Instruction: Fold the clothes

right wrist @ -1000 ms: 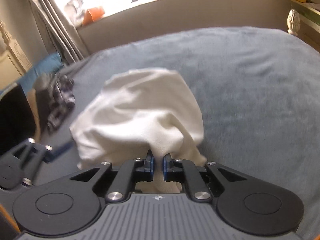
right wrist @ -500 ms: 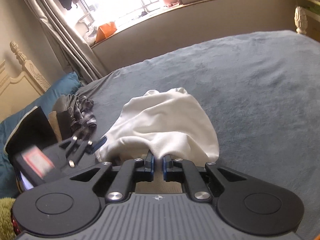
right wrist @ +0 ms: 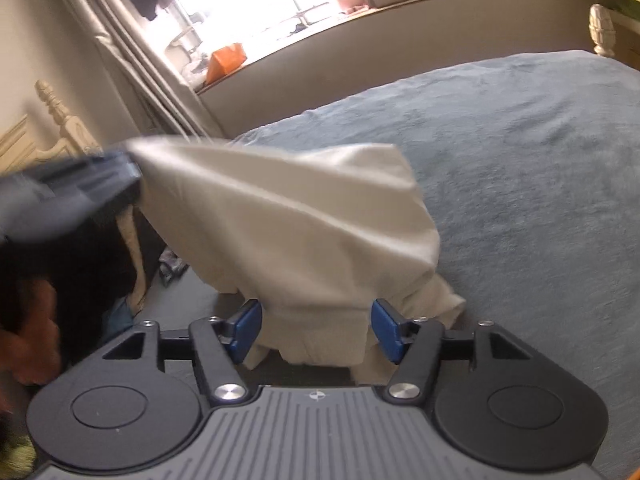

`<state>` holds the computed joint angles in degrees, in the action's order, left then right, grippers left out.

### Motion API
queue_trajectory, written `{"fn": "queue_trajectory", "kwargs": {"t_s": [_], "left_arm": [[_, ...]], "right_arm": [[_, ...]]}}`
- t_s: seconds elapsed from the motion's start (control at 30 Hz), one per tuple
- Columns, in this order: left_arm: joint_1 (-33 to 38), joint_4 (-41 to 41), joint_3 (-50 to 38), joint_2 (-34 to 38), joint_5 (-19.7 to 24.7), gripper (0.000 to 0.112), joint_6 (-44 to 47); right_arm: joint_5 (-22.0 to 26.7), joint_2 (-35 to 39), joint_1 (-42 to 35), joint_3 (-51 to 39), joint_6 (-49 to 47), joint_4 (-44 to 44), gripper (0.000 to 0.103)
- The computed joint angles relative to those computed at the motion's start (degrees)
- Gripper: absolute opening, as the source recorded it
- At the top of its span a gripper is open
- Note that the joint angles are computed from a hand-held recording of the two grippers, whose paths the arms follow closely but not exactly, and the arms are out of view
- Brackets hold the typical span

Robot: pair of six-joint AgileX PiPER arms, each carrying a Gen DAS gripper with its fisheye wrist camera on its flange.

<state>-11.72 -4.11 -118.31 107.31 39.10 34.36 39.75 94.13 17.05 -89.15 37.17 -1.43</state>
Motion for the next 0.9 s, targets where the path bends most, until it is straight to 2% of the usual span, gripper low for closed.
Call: {"fn": "queue_trajectory", "kwargs": {"t_s": [0.1,0.3,0.37,0.4,0.43,0.47,0.53,0.63,0.7,0.77,0.9], "left_arm": [[1.25,-5.5,0.01,-2.53,2.04,0.008,1.69],[3.96,-10.25,0.08,-7.14,4.68,0.008,1.32],[5.0,-11.29,1.14,-9.22,5.61,0.008,0.83],[5.48,-11.53,2.35,-10.47,5.63,0.008,0.71],[5.93,-11.56,3.8,-11.74,5.43,0.008,0.62],[6.39,-11.61,5.19,-12.99,5.27,0.008,0.54],[7.52,-11.98,9.19,-16.66,2.72,0.006,0.99],[9.23,-13.54,13.25,-22.05,-2.24,0.005,2.78],[10.04,-13.86,14.95,-24.48,-3.48,0.005,2.82],[10.64,-13.33,16.17,-26.07,-2.81,0.005,1.94],[11.02,-13.71,22.36,-30.2,1.69,0.006,1.06]], "right_arm": [[-1.79,1.58,2.37,-0.35,3.22,-2.48,0.07],[-4.2,3.83,7.35,-0.11,25.96,-21.69,0.074],[-3.52,4.35,7.83,-0.94,31.29,-25.51,0.072],[-2.86,4.58,7.92,-1.77,32.25,-26.2,0.053],[-1.26,4.58,8.43,-3.35,31.2,-26.24,0.042],[0.39,4.6,8.97,-4.96,30.19,-26.42,0.025],[3.84,3.26,10.79,-6.74,29.39,-29.11,0.013],[6.35,-2.38,13.61,-4.92,30.49,-32.28,0.011],[7.32,-7.59,16.2,-2.05,32.11,-34.51,0.009],[9.98,-11.49,19.29,-1.3,31.8,-36.15,0.009],[17.25,-15.66,26.74,-2.91,33.37,-40.81,0.009]]}}
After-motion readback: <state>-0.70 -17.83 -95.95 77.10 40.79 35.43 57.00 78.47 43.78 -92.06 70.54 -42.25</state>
